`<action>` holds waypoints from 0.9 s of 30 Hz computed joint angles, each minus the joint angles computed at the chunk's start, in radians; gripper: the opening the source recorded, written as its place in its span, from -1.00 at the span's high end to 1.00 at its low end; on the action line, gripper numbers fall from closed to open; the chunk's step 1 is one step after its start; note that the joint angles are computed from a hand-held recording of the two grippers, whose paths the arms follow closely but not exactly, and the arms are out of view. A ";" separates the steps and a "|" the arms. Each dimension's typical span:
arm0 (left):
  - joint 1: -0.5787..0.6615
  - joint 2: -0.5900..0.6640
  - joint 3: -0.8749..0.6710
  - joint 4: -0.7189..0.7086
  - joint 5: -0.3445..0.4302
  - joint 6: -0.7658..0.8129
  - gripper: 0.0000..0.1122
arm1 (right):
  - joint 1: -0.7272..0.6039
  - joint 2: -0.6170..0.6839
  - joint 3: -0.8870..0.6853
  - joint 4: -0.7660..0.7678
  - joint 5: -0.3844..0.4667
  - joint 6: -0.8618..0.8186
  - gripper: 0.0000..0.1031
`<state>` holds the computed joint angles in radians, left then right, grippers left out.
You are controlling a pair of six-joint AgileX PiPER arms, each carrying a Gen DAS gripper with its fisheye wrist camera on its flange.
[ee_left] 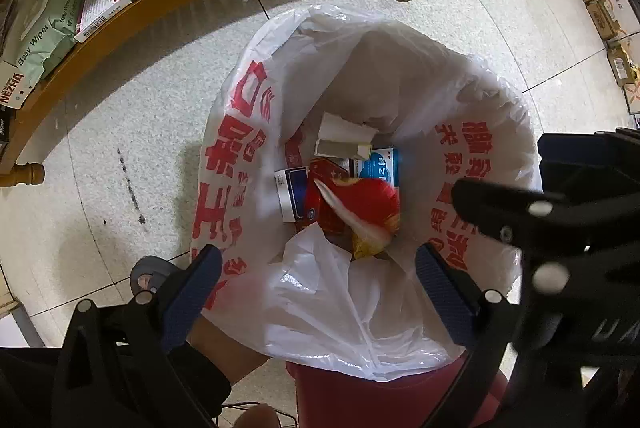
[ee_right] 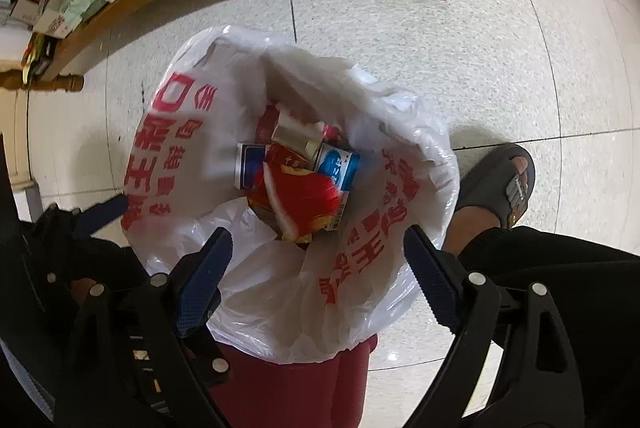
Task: Collect trash
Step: 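Open both tools over the bag to drop the pack and cup, then raise both open tools back up toward the table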
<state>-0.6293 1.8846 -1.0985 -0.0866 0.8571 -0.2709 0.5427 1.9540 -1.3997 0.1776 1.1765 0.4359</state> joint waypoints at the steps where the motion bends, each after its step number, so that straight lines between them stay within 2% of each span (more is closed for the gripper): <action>1: 0.000 0.000 -0.001 0.000 0.000 -0.001 -0.69 | -0.003 -0.003 0.004 0.001 -0.002 0.002 -0.65; 10: 0.006 -0.026 0.004 0.012 -0.005 -0.022 -0.69 | -0.021 -0.028 0.020 0.006 -0.021 0.007 -0.65; 13: 0.005 -0.057 0.009 0.042 -0.017 -0.053 -0.69 | -0.035 -0.070 0.034 0.009 -0.039 0.024 -0.75; 16: 0.003 -0.088 0.011 0.077 -0.022 -0.091 -0.69 | -0.045 -0.102 0.038 0.004 -0.047 0.044 -0.75; 22: -0.014 -0.153 0.003 0.183 -0.019 -0.184 -0.69 | -0.053 -0.177 0.020 -0.025 -0.039 0.065 -0.75; 27: -0.049 -0.233 -0.016 0.378 0.002 -0.345 -0.69 | -0.060 -0.259 -0.039 -0.093 0.010 0.082 -0.75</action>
